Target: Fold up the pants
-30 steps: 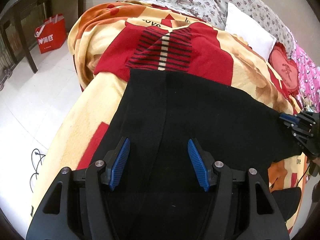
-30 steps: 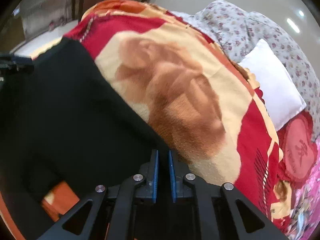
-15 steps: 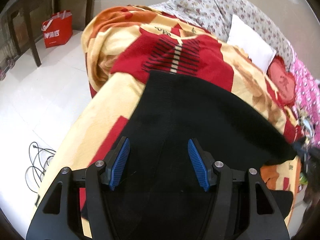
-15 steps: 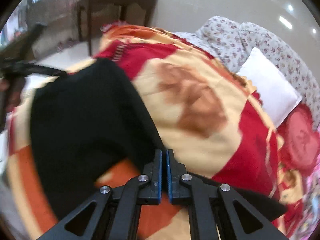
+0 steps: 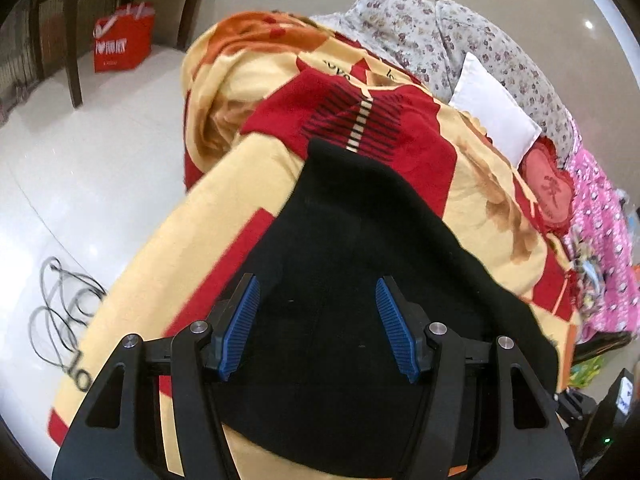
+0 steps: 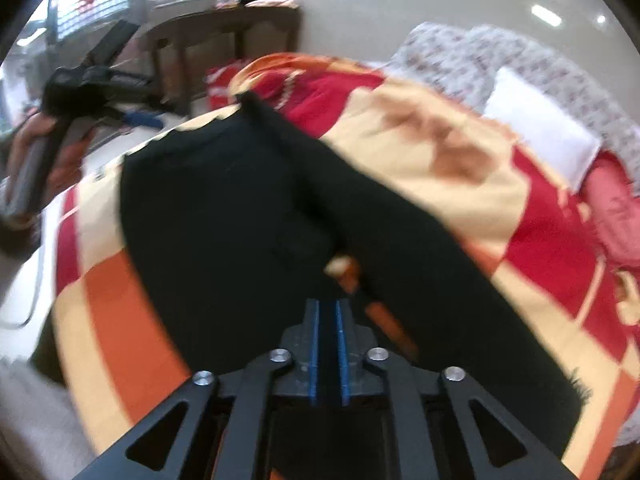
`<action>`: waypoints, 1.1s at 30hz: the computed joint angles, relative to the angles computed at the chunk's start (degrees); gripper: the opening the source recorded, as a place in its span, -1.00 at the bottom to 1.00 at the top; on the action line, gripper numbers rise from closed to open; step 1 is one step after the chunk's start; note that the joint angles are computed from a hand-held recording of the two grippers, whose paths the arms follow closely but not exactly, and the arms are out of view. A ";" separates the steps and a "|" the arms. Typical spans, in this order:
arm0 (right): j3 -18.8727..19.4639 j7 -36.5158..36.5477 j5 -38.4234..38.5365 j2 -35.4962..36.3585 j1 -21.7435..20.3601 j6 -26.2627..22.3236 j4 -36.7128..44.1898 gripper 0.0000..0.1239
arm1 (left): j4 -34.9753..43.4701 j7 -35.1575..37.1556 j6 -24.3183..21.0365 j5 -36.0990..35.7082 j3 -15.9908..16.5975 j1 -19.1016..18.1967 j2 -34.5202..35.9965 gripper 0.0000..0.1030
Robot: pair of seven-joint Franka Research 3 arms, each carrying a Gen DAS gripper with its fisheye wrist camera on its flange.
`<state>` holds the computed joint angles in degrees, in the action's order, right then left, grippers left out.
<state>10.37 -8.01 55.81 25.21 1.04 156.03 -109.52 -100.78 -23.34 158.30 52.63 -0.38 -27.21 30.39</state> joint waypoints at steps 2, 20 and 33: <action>1.84 -3.15 2.61 1.53 0.71 5.18 1.29 -0.38 | 1.32 -0.71 1.06 0.01 0.35 0.06 0.89 0.17; 7.99 6.11 -6.57 13.29 -2.26 9.26 14.05 -0.85 | 29.93 18.51 -6.23 -22.03 -1.28 2.70 20.19 0.52; 4.34 7.05 2.69 -0.88 -7.69 -17.43 3.74 -0.92 | 1.94 4.39 13.12 -8.41 12.60 -10.65 2.21 -0.86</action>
